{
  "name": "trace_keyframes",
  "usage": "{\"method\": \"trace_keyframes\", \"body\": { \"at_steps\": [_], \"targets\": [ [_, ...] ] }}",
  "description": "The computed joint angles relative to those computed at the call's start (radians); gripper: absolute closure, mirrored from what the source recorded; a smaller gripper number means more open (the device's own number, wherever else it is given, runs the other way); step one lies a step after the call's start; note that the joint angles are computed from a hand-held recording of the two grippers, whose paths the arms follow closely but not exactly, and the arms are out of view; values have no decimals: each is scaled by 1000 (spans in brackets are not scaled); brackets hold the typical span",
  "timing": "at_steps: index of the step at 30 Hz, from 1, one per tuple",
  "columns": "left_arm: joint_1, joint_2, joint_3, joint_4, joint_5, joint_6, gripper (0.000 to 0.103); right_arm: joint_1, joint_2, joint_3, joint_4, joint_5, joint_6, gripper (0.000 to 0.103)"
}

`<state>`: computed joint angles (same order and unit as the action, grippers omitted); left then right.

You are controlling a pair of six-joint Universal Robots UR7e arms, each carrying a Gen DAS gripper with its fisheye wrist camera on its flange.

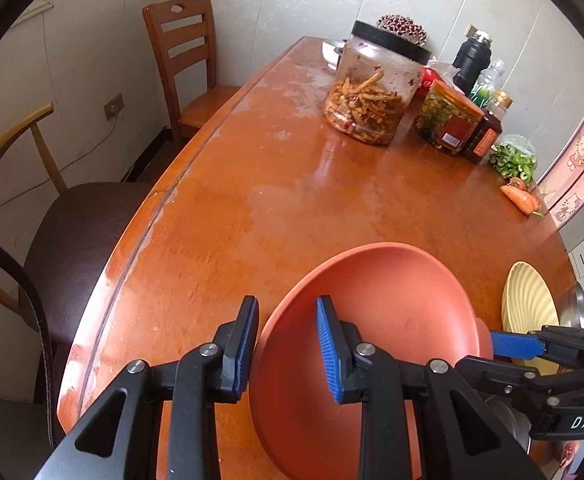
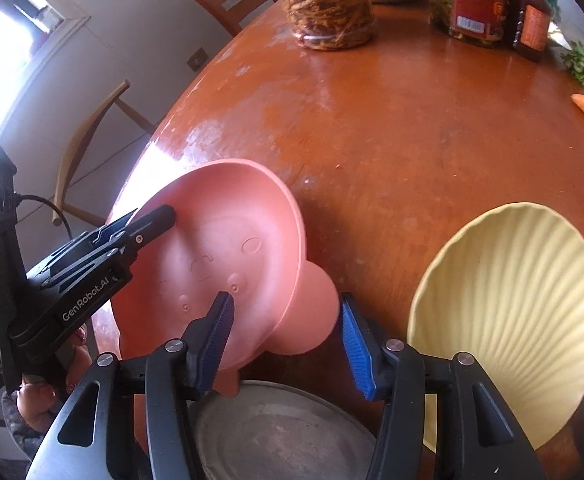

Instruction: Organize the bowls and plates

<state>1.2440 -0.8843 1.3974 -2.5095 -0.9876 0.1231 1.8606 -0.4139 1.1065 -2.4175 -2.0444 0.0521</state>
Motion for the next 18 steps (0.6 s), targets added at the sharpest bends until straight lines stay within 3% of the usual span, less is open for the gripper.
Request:
{"method": "trace_keyframes", "body": {
  "at_steps": [2, 9, 14, 18],
  "targets": [
    [2, -5, 0, 5, -15, -6, 73, 1, -12, 17, -15, -1, 1, 41],
    [6, -12, 9, -2, -13, -2, 70, 0, -111, 161, -127, 71, 50, 41],
    [18, -26, 11, -18, -57, -9, 58, 5, -249, 397, -378, 145, 99, 27],
    [7, -60, 44, -74, -39, -6, 56, 10, -334, 548, -563, 106, 123, 26]
  ]
}}
